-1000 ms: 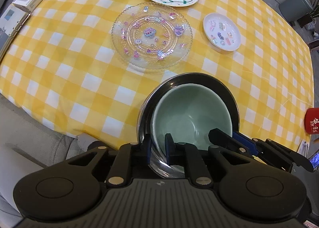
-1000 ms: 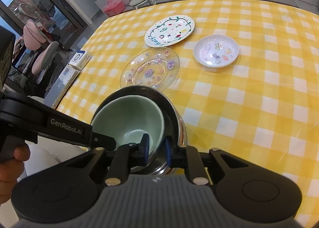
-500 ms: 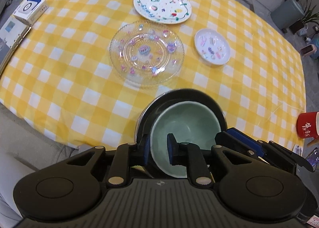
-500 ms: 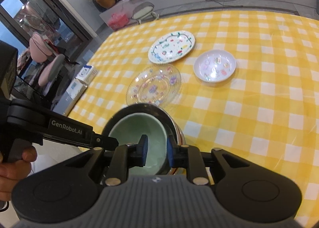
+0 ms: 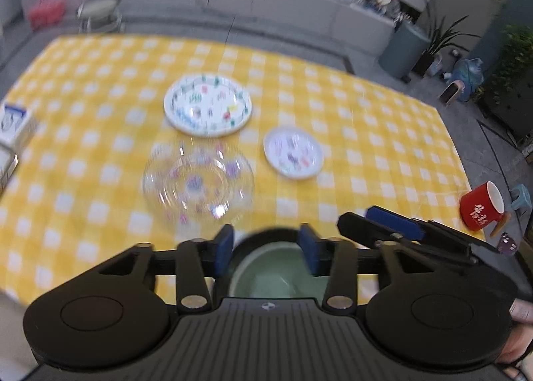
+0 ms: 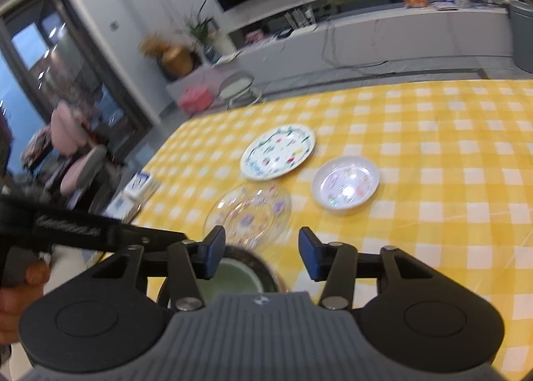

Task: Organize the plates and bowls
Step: 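Lower the pale green bowl into the blue steel bowl and open grippers, then reach both grippers to the clear glass plate rim and close on it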

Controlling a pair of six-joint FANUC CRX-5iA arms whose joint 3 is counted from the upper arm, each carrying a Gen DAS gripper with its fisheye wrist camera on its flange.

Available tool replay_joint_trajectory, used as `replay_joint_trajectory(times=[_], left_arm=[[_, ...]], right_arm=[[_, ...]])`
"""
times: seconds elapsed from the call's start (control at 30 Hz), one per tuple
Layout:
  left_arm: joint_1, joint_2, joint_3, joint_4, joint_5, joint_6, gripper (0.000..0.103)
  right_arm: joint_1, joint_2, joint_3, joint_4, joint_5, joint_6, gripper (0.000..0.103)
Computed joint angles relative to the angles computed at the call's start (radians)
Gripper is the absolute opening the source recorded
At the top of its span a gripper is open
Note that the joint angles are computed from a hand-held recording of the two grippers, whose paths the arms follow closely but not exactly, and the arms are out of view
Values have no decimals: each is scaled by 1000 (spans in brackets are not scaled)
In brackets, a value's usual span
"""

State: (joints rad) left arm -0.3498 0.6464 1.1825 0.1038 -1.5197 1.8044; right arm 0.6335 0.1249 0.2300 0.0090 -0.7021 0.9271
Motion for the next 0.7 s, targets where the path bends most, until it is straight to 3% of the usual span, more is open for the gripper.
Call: replay_joint_trajectory(times=[0.07,0.17,0.4,0.7], left_arm=[[5,-53,-102,-7,92,-33,71],[20,-79,-166,-4,155,-56,73],[103,-117,-348,155,308,-99,73],[165,-146,-503,201,438,-75,73]], right_arm=[[-3,3,-22,33,34,-59,67],[-14,21,-24,44,50,-105,72],[-43,93,34,-39,41,-103,72],[-72,228,199,-163,-76,39,60]])
